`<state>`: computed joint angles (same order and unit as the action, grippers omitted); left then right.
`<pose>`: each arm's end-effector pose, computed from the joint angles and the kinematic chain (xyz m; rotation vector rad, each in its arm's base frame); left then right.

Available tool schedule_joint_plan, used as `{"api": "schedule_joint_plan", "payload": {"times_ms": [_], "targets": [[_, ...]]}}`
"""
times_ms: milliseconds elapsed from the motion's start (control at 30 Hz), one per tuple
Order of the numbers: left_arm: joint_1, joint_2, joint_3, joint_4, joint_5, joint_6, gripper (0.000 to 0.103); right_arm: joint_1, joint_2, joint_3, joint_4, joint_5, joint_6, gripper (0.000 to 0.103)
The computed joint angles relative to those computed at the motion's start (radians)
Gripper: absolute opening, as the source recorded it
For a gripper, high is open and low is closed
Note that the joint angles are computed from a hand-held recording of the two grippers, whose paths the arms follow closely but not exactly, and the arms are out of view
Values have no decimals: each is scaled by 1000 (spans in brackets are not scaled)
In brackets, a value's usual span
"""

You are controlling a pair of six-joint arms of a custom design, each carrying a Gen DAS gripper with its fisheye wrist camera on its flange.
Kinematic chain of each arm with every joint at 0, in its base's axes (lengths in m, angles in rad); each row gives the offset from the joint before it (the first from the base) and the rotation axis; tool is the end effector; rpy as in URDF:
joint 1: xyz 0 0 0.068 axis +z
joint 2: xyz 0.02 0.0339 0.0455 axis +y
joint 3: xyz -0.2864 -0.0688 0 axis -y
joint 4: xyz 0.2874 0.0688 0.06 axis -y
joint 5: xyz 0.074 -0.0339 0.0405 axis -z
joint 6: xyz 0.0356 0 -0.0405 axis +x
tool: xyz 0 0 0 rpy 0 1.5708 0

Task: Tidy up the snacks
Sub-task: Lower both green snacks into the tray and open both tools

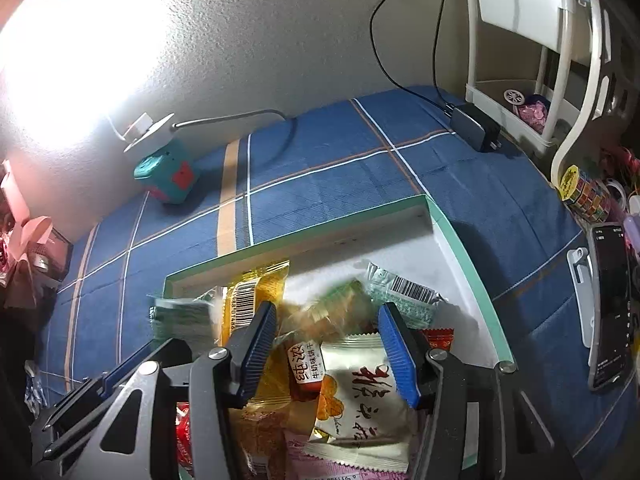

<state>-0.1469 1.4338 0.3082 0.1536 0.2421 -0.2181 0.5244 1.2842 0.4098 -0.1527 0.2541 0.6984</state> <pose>0.2164 -0.0406 0.0740 0.0049 2.5619 -0.4497 0.1997 0.1052 0.1134 0.3122 2.5339 0.1414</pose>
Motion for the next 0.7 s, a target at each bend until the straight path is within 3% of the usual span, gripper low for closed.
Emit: {"api": "schedule_joint_plan", "payload": {"times_ms": [367,533,700], "targets": [[45,-89,7,-130,9,27,25,0,-9,18,-74,0,15,57],[53,-166,15,-240,-97,51,33,21,-20,33,-142,8,31,57],[81,-169,11,-255,-236,77,45,60,-32,46,-192,29,50,57]]}}
